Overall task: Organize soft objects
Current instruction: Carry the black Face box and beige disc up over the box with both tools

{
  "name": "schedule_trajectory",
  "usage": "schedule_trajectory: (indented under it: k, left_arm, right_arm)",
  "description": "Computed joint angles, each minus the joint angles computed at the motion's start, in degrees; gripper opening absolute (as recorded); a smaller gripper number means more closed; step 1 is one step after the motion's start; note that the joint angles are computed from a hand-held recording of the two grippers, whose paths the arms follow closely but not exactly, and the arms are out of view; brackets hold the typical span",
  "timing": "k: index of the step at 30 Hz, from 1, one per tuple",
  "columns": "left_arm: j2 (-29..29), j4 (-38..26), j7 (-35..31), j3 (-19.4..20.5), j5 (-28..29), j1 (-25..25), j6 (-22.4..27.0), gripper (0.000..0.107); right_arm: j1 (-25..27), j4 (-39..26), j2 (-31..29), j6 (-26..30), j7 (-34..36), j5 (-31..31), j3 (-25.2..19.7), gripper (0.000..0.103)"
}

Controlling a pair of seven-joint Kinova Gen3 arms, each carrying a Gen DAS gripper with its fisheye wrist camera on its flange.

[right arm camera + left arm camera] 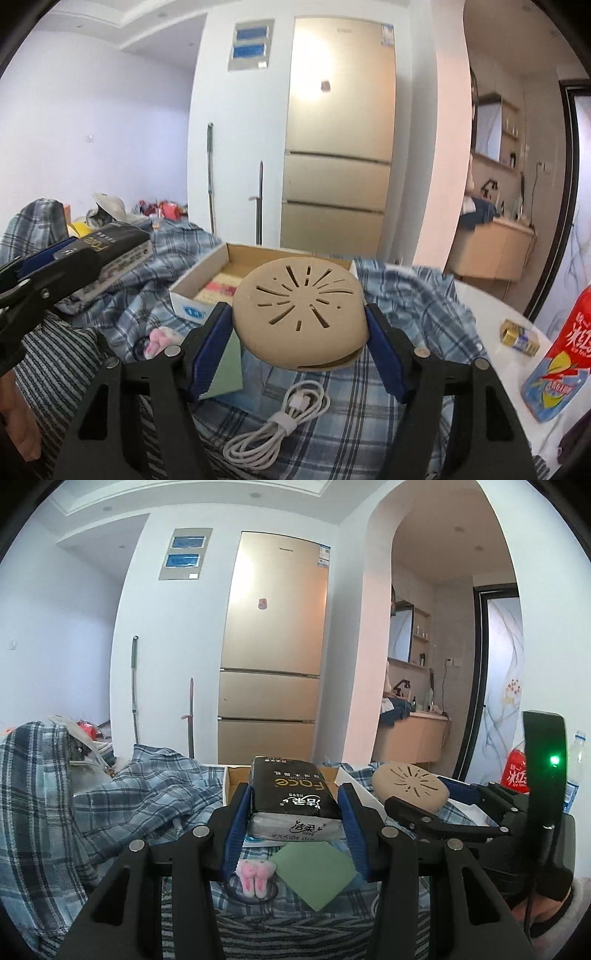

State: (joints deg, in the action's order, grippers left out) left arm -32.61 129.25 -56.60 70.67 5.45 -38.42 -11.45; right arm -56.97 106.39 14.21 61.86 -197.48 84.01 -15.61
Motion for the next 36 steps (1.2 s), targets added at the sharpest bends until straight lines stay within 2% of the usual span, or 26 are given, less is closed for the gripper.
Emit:
schedule_trajectory:
  k: [4, 6, 10, 15, 20, 22, 24, 29, 33, 36]
  left_arm:
    - [-0.83, 0.11, -0.17, -0.52, 0.11, 0.35, 0.02, 0.05]
    - [-2.08, -0.46, 0.04, -0.82, 0.65, 0.3, 1.57, 0.05]
    - [-2.22, -2.07, 0.16, -3.62, 1.26, 2.87, 5.82, 0.05]
    - [-3.09, -3.94, -2.4, -7.43, 0.45, 5.08, 7.68, 0.05]
    - [-3.76, -7.1, -4.45, -10.87, 0.52, 6.64, 10.33, 0.05]
    - [-4.67, -7.74, -4.67, -11.52, 0.92, 6.32, 10.34, 0.05]
    - [-4.78, -9.37, -5.3, -11.87, 0.79, 5.77, 11.15, 0.05]
    - [-3.62, -14.57, -6.32, -11.01, 0.76, 2.87, 13.51, 0.05]
    - [2.56, -19.66, -9.99, -10.42, -1.03, 3.6, 14.42, 0.05]
    - [2.33, -23.63, -9.85, -8.46, -0.94, -0.6, 14.45, 0.05]
  right_arm:
    - [-0.07, 0.17, -0.03, 0.05, -0.56, 0.83, -0.01, 0.071]
    - [-0.23, 0.3, 0.0, 0.43, -1.05, 1.26, -0.09, 0.071]
    - [-0.84, 1.28, -0.49, 1.94, -2.32, 2.31, -0.58, 0.071]
    - [-2.34, 0.14, -0.48, 6.29, -0.5, 3.82, -1.14, 0.072]
    - [-0.95, -1.61, -3.7, 3.58, 1.46, 2.05, -1.76, 0.072]
    - [-1.03, -2.55, -4.35, 4.75, 2.62, 2.37, -2.05, 0.072]
    - [-1.33, -3.85, -4.58, 6.89, 3.53, 3.07, -2.22, 0.072]
    - [0.04, -7.71, -5.76, 6.79, 6.28, 4.66, -1.97, 0.072]
    - [0.5, -13.81, -4.53, 9.52, 10.32, 4.69, -1.12, 0.072]
    - [0.95, -15.93, -4.8, 9.23, 12.12, 5.45, -0.09, 0.072]
